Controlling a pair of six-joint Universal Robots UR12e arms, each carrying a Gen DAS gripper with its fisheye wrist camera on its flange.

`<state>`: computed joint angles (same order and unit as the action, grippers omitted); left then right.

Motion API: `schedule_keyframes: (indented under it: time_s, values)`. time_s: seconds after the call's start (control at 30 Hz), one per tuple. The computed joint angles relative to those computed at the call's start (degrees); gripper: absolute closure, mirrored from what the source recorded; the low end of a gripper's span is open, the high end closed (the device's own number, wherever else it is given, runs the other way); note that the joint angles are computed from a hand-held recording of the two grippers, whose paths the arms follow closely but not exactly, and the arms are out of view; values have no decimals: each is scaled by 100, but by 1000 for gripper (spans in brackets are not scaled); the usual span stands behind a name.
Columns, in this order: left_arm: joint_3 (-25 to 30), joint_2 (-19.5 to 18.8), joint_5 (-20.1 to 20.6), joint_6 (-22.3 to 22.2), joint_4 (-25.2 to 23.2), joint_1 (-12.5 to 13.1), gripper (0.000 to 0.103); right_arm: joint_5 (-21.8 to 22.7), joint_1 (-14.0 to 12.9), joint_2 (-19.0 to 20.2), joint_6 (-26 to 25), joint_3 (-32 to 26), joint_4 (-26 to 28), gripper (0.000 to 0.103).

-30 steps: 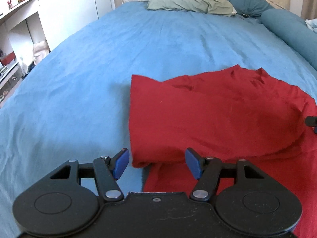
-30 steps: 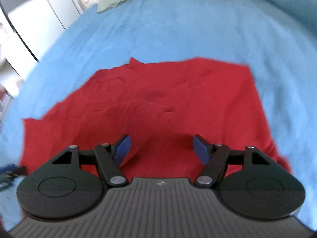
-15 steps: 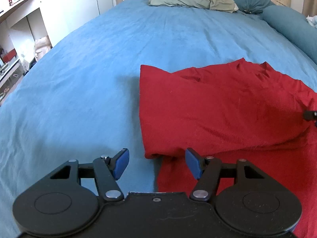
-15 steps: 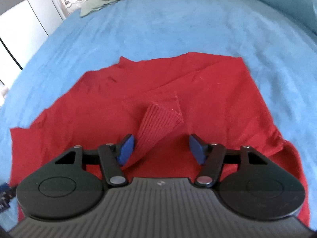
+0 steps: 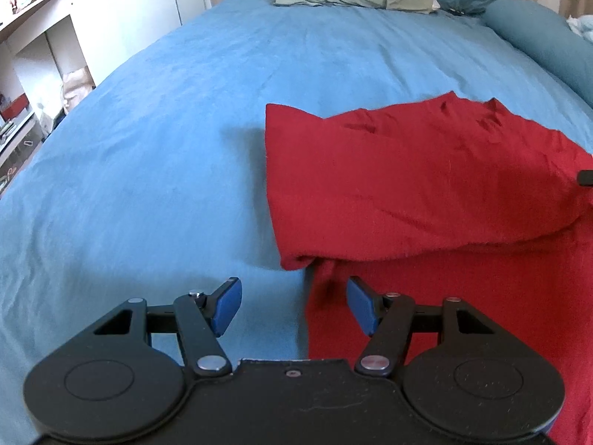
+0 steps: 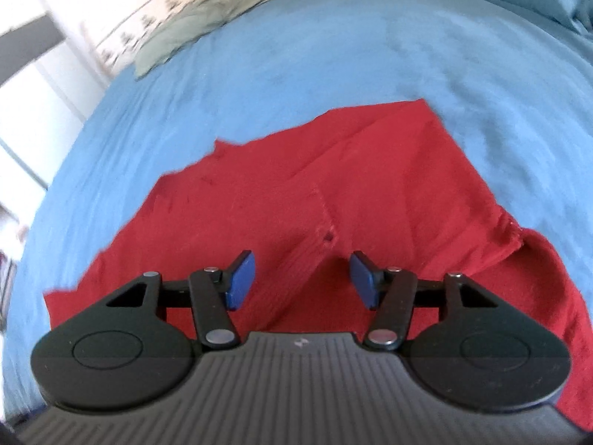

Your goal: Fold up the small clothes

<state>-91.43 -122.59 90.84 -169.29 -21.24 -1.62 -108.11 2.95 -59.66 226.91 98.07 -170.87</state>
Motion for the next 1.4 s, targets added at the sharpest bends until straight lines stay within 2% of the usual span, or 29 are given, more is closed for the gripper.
schedule_keyframes:
  time_s: [0.03, 0.07, 0.17, 0.3, 0.4, 0.53, 0.63, 0.8, 0.87, 0.9, 0.93, 1.0, 1.03, 1.1, 1.23, 1.33, 1.37, 1.4]
  values:
    - [-5, -2, 0, 9, 7, -1, 35, 64, -16, 6, -83, -24, 86, 59]
    - [-11, -3, 3, 18, 14, -3, 35, 146, -34, 17, -213, -71, 232, 69]
    - [25, -42, 9, 35, 44, -19, 35, 278, -52, 2, -514, -132, 337, 81]
    - [147, -157, 56, 38, 157, -61, 35, 238, -76, -91, -820, -154, 50, 83]
    - [268, -245, 84, -36, 189, -85, 36, -125, -81, -197, -1184, -130, -77, 83]
    - [393, -325, 217, -187, 139, -105, 47, -552, -191, -350, -1323, 56, -84, 83]
    - [383, -305, 205, -428, -27, -69, 49, -370, -329, -369, -1146, 256, -55, 83]
    - [205, -177, 475, -364, -31, -108, 49, -26, -367, -369, -1329, 455, 129, 83]
    - [140, -96, 422, -290, -29, -112, 50, -80, -324, -418, -1351, 539, 165, 79]
    - [74, -38, 301, -228, 72, -103, 50, -152, -289, -442, -1362, 567, 161, 68]
    - [21, 12, 103, -138, 183, -86, 49, -207, -252, -465, -1422, 582, 155, 42]
    - [-12, 59, -221, 103, 413, -99, 44, -447, -144, -477, -1743, 626, -105, 10]
    - [6, 54, -333, 197, 482, -115, 41, -534, -83, -451, -2055, 647, -389, 5]
    - [111, 3, -626, 304, 455, -143, 40, -364, -56, -396, -2395, 576, -512, 5]
    - [402, -232, -670, 259, 251, -253, 40, -178, -68, -201, -2613, 344, -500, 5]
    - [581, -379, -496, 19, -249, -289, 39, -314, -123, -115, -2385, 248, -86, 5]
    - [592, -411, -507, -35, -304, -276, 39, -276, -166, -115, -2267, 293, -1, 5]
    - [517, -409, -583, -68, -133, -252, 39, -177, -218, -111, -2231, 379, -156, 5]
